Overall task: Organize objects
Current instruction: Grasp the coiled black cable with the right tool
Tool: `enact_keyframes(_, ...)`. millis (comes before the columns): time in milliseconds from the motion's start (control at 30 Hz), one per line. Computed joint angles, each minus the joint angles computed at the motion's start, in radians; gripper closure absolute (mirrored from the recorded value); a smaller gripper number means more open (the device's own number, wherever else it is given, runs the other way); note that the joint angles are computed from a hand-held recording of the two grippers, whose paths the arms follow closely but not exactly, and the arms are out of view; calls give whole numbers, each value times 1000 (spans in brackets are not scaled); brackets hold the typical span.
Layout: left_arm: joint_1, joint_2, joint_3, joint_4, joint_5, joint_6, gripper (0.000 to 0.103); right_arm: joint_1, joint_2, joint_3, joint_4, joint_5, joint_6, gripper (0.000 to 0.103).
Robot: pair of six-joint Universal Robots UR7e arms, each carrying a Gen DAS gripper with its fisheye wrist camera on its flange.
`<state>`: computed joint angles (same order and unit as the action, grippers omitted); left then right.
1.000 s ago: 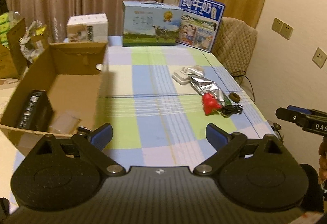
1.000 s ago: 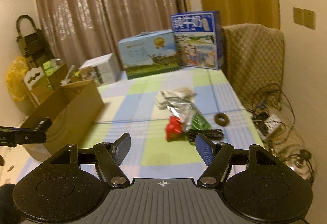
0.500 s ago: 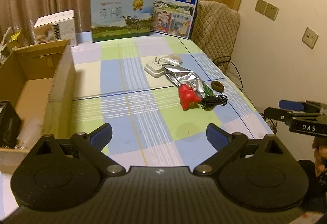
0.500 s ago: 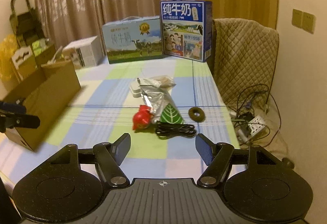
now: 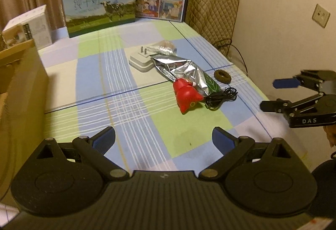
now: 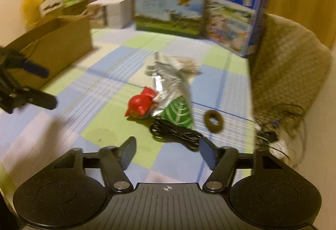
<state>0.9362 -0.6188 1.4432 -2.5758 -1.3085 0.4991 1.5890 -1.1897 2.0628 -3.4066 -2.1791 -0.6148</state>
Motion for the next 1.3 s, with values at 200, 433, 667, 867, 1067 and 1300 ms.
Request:
enact_keyframes(200,9,69,-63,31,8,6,6,-67,28,-58,83,99,-123,56)
enact_keyframes(433,25,125,-127,69,13,-5,6,-113,87,-136,127,87,-273,58)
enact_keyframes(667,34,166,-177,93,7,-11,6,-132,97,-154,128,75,-304,64)
enact_keyframes(867,38,204,-223,104,-3,-20,6,-118,90,-153,153,57,-224,82)
enact_keyframes(1067,36,248,-276,116,-46,-49,6,-129,89,-163,178,90,-114,83)
enact_keyframes(1300,22,296,-323,105,-82,-86,12,-120,53,-150,247,90,142,93)
